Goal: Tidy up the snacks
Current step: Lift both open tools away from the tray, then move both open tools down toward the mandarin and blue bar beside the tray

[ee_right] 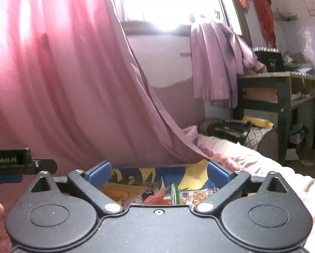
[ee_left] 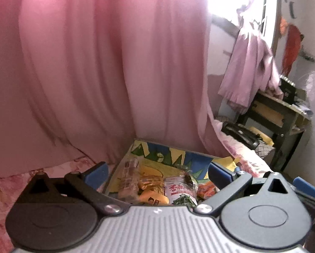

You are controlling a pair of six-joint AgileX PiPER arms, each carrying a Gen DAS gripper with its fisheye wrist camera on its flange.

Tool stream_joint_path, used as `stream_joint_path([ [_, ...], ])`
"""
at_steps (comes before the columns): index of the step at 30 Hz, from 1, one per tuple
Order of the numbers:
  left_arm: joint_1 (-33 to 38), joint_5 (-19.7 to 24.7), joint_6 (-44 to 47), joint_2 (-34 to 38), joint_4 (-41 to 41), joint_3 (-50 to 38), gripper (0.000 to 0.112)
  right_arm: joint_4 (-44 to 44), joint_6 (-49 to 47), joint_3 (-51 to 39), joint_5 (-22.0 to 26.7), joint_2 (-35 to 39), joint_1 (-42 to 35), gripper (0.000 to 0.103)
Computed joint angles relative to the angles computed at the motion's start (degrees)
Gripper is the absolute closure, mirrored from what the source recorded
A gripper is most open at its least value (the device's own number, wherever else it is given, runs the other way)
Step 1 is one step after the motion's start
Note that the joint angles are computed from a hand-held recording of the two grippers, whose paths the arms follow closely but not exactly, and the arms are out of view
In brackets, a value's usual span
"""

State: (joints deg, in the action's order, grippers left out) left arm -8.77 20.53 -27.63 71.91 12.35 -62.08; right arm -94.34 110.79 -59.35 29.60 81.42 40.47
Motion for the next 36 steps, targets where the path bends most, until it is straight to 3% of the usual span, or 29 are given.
stream_joint_path([
  [6, -0.9, -1.6, -3.6, -10.5, 4.5, 8.9, 0.01, -0.6, 0.9, 6.4, 8.6, -7.3, 7.9, 0.001],
  [10, 0.0, -1.6, -1.4, -15.9, 3.1, 12.9, 0.01, 0.3, 0.1, 9.9, 15.0, -11.0, 14.5, 0.001],
  [20, 4.0, 0.6, 7.2, -27.5, -2.5, 21.7, 0.01, 6.1, -3.0, 13.1, 25.6, -14.1, 27.8, 0.001],
  [26, 11.4, 3.5, 19.9, -32.2, -14.9, 25.8, 0.01, 10.4, -3.5, 13.4, 29.4, -13.7, 32.9, 0.001],
  [30, 10.7, 7.3, 12.7, -33.1, -7.3, 26.7, 0.01, 13.2, -4.4, 13.0, 30.3, -13.0, 35.1, 0.001],
  [36, 10.1, 13.5, 9.1, -33.1, -2.8, 26.4, 0.01, 19.2, -7.9, 11.2, 28.6, -10.7, 35.8, 0.001],
])
